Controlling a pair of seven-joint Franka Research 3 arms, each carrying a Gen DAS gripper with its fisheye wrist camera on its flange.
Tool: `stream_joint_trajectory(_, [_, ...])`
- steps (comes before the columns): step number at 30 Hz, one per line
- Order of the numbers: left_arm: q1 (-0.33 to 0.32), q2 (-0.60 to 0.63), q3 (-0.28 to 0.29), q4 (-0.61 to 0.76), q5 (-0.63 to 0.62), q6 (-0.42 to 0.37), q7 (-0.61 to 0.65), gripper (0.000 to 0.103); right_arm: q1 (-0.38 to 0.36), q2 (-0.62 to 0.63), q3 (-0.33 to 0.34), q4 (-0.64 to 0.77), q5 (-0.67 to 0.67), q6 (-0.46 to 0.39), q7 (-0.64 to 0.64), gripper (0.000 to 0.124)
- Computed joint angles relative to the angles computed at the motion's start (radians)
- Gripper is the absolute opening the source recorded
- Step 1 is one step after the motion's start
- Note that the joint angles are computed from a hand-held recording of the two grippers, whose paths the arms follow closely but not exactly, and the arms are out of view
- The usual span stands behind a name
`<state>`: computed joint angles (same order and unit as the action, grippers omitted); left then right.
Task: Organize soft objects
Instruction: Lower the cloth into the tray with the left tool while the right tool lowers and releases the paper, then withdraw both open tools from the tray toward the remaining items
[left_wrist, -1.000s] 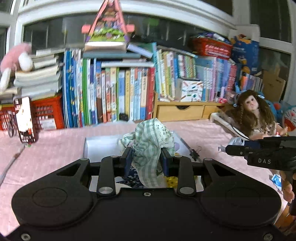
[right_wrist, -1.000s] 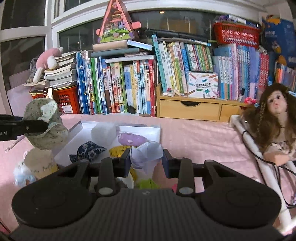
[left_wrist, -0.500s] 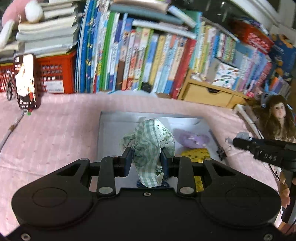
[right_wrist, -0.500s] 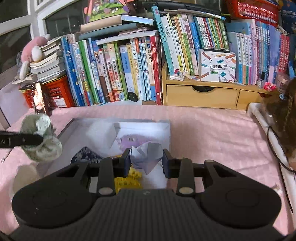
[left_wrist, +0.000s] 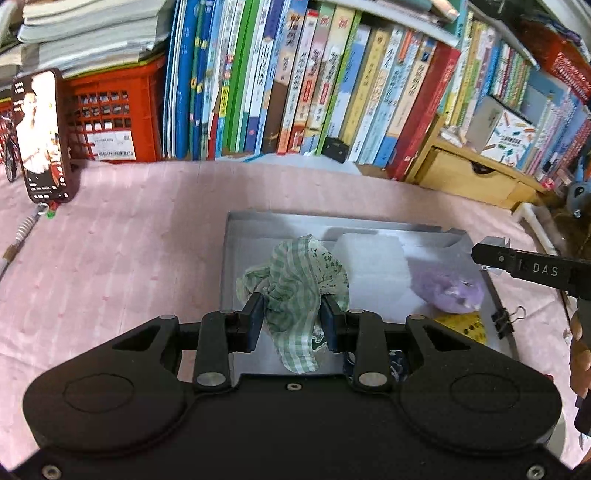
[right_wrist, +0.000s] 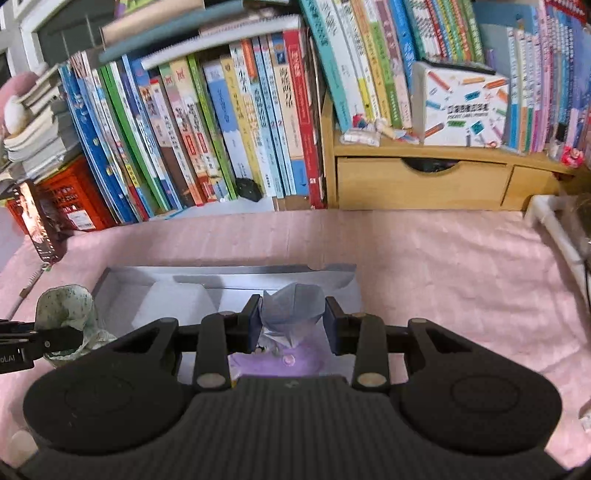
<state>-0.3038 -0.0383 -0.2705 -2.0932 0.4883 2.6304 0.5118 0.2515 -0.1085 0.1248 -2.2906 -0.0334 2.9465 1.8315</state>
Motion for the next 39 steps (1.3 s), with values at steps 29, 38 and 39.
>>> stream_joint_trajectory(29, [-0.005,0.123,0.028,0.082,-0.075,-0.002,0.060,0.045,0.048,0.109,-0.043,0.116,-0.177,-0.124,0.117,0.058])
stream_joint_trajectory(38, [-0.006,0.094,0.027,0.068,-0.055,-0.004,0.043,0.059,0.042,0.082,-0.039,0.091,-0.179,-0.103,0.110,0.069])
stream_joint_trajectory(39, [-0.007,0.089,0.026,0.067,-0.045,-0.006,0.036,0.059,0.040,0.077,-0.038,0.087,-0.183,-0.100,0.112,0.069])
